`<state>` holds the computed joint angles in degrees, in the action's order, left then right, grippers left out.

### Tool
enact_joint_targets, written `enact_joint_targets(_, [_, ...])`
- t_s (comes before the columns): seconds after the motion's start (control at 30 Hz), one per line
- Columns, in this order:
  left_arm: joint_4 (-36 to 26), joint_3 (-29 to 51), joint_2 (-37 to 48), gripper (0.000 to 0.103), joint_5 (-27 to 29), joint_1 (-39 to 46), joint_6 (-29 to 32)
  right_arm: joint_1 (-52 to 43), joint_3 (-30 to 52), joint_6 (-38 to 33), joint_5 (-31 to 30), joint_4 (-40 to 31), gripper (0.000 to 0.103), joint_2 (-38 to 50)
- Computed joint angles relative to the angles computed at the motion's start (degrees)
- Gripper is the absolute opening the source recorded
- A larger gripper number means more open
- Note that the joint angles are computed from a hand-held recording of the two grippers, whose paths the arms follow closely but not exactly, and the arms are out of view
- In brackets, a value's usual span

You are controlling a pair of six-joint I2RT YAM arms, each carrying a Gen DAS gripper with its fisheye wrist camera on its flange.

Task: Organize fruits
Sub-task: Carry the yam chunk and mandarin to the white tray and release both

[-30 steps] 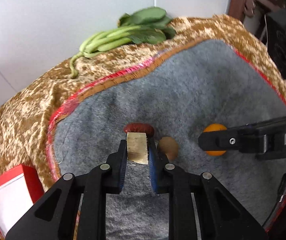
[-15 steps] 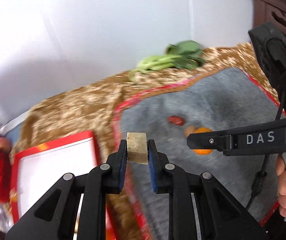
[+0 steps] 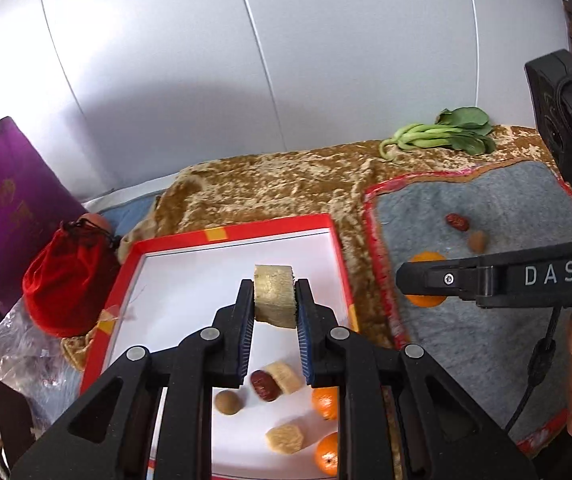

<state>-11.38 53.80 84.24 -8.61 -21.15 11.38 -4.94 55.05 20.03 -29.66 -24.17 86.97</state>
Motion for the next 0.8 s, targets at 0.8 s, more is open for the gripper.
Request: enact_joint_targets(0.8, [3.61,-7.99,-7.44,0.017,0.83,7.73,0.63,12.67,-0.85,0.97,2.84,7.89,0.03,2.99])
